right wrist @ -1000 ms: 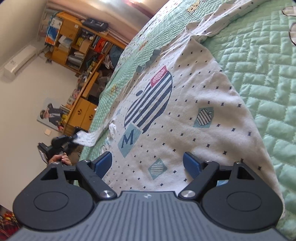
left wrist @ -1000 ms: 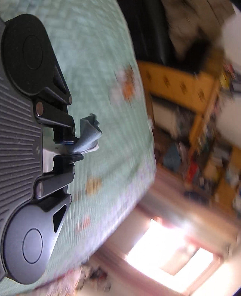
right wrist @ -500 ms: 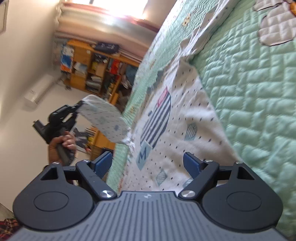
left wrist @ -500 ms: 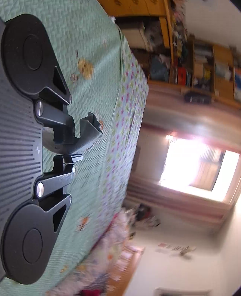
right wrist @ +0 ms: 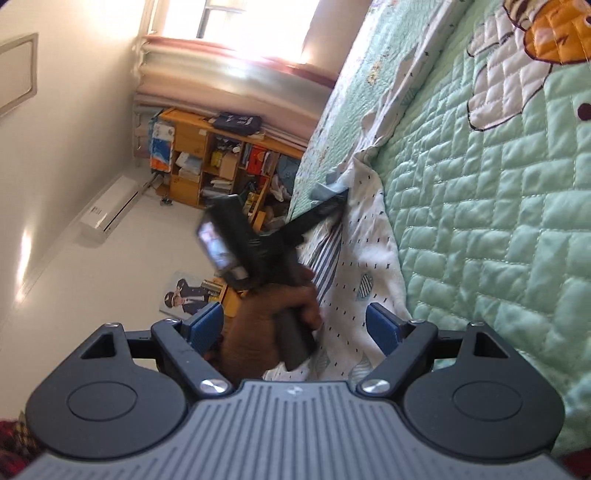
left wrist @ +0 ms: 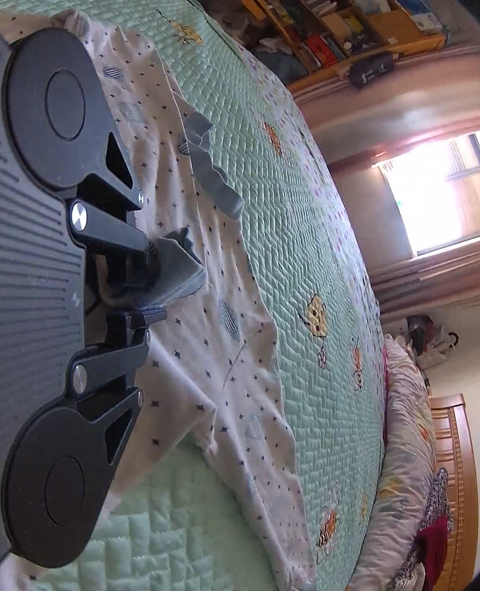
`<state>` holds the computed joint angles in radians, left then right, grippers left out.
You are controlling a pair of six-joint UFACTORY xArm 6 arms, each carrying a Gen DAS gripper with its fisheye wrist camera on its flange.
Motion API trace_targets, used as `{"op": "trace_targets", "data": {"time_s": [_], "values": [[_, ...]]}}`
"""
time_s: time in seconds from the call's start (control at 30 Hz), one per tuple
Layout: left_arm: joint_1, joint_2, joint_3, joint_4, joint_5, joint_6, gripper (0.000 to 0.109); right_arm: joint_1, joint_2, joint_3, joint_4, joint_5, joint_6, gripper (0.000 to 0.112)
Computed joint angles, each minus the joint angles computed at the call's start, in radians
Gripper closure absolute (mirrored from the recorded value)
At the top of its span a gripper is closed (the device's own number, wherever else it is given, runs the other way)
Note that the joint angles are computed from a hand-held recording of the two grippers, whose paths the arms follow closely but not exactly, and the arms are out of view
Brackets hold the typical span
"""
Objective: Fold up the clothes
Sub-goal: 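Carry the blue cuff with the left gripper over the sleepsuit body and release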
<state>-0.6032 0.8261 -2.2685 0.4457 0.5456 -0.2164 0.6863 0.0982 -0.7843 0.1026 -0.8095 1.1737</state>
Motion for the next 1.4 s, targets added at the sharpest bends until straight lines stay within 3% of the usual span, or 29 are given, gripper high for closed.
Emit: {"op": "trace_targets", "data": {"time_s": [0.2, 0.33, 0.43, 0.6, 0.67, 0.77, 0.87, 0.93, 1.1, 1.2, 1.3, 1.4], "values": [[-0.01, 0.015, -0.05, 0.038, 0.054, -0.015, 0.097, -0.028, 0.065, -0.001, -0.059, -0.147, 0.047, 0.028], [-0.021, 0.105, -0.226, 0.006, 0.145, -0.013, 0.096, -0.027, 0.092, 0.005, -0.059, -0.226, 0.061, 0.028], [-0.024, 0.143, -0.3, -0.027, 0.158, 0.028, 0.096, -0.024, 0.098, 0.013, -0.057, -0.251, 0.062, 0.028], [-0.021, 0.035, -0.091, -0.015, 0.057, 0.175, 0.088, -0.03, 0.1, 0.019, -0.066, -0.262, 0.072, 0.028], [-0.021, -0.02, 0.022, 0.051, -0.018, 0.211, 0.085, -0.033, 0.102, 0.016, -0.068, -0.266, 0.075, 0.028], [-0.016, -0.098, 0.172, 0.09, -0.137, 0.313, 0.071, -0.035, 0.102, 0.024, -0.07, -0.278, 0.078, 0.028], [-0.003, -0.167, 0.269, 0.118, -0.205, 0.287, 0.046, -0.035, 0.102, 0.03, -0.07, -0.287, 0.077, 0.028], [0.015, -0.224, 0.337, -0.015, -0.246, 0.284, 0.036, -0.035, 0.106, 0.031, -0.071, -0.3, 0.08, 0.028], [0.092, -0.29, 0.384, -0.478, -0.268, 0.236, 0.034, -0.04, 0.128, 0.037, -0.068, -0.359, 0.105, 0.028], [0.174, -0.206, 0.249, -0.729, -0.199, 0.142, 0.034, -0.039, 0.126, 0.039, -0.067, -0.354, 0.096, 0.028], [0.262, -0.133, 0.183, -0.835, -0.105, -0.023, 0.034, -0.036, 0.114, 0.038, -0.067, -0.321, 0.071, 0.028], [0.303, -0.175, 0.3, -1.082, -0.129, 0.109, 0.063, -0.035, 0.11, 0.036, -0.066, -0.307, 0.06, 0.028]]}}
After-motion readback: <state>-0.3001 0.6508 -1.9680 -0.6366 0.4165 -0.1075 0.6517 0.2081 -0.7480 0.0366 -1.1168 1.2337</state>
